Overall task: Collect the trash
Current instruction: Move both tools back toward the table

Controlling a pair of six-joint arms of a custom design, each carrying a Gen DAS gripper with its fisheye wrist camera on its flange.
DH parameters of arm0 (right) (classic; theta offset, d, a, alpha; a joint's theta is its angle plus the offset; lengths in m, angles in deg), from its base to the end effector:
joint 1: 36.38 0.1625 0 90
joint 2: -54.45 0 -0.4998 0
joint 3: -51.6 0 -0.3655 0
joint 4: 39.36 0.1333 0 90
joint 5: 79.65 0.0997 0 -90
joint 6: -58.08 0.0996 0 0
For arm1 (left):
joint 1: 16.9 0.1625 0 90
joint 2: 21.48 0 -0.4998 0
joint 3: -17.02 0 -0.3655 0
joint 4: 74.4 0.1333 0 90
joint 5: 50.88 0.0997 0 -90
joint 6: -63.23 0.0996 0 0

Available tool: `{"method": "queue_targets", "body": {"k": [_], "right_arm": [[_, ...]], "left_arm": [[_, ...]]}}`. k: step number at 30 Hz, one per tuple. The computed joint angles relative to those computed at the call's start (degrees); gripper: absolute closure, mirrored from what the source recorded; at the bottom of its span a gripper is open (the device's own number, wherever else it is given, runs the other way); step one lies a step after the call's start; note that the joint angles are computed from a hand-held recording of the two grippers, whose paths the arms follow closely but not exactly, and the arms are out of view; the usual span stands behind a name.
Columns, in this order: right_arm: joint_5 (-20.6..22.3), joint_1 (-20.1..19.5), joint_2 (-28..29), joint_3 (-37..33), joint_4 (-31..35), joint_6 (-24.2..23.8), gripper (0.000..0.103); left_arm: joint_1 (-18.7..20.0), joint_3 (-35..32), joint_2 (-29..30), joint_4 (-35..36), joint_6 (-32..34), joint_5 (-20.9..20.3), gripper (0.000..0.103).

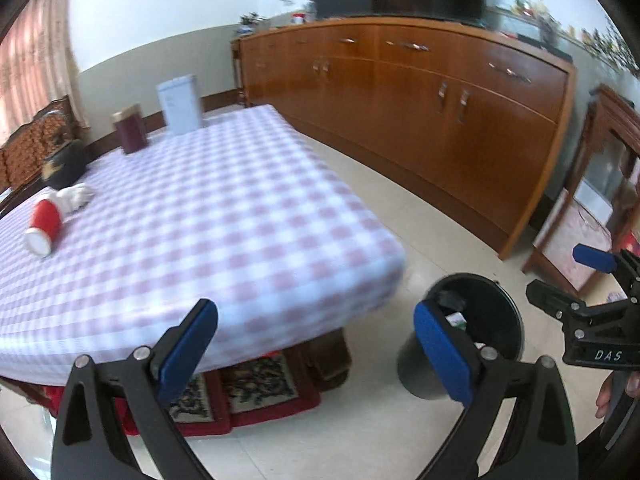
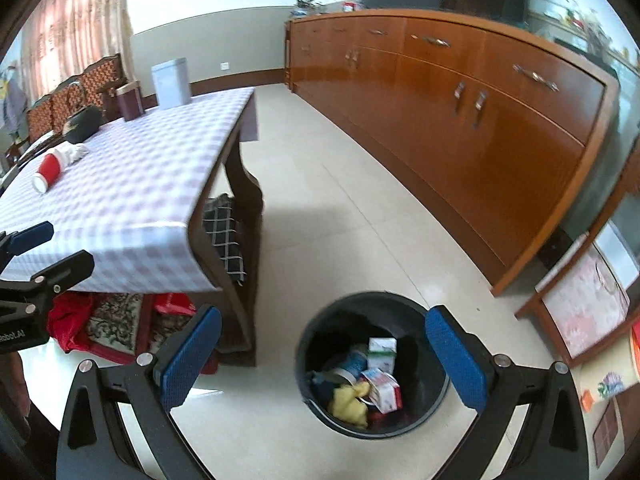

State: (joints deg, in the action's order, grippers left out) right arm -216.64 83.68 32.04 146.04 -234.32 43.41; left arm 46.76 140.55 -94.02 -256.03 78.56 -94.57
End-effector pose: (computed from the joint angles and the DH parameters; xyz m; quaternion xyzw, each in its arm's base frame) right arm 0.4007 -0.5716 0.0025 0.2302 -0.8563 0.3088 0.3441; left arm -0.0381 -0.5396 0.3680 0.1791 0.8544 -0.3532 0.3364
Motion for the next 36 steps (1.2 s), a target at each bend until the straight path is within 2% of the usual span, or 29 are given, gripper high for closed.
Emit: {"method": "queue_targets", "body": {"k": [12, 18, 21, 27, 30, 36], "right_arm": [[4.33, 3.49, 3.92, -7.87, 3.77, -1.84, 0.0], [6.78, 4.59, 7.17, -13.47, 1.62, -4.01, 0.0], [8.37, 5.08, 9.23, -18.15, 4.84, -3.93, 0.0], [11.31, 6.47, 15.31, -30.77, 14.73, -4.0, 0.0], [12.24, 6.82, 19.57, -39.36, 21.19, -3.99, 0.0], [13.68, 6.71, 31.24, -64.32, 38.3, -3.99, 0.0]], "left_arm": [[2.12, 0.59, -4.76, -4.07, 2.07, 2.91, 0.004], [4.75, -1.54, -6.17, -6.19, 4.35, 4.49, 0.004], [6.61, -3.02, -7.28, -6.95, 5.51, 5.35, 0.004], [10.91, -7.54, -8.49, -7.52, 8.32, 6.92, 0.004], [13.21, -10.72, -8.02, -7.66, 9.57, 6.82, 0.004], [18.55, -19.68, -4.22, -6.62, 11.79, 4.56, 0.004]]}}
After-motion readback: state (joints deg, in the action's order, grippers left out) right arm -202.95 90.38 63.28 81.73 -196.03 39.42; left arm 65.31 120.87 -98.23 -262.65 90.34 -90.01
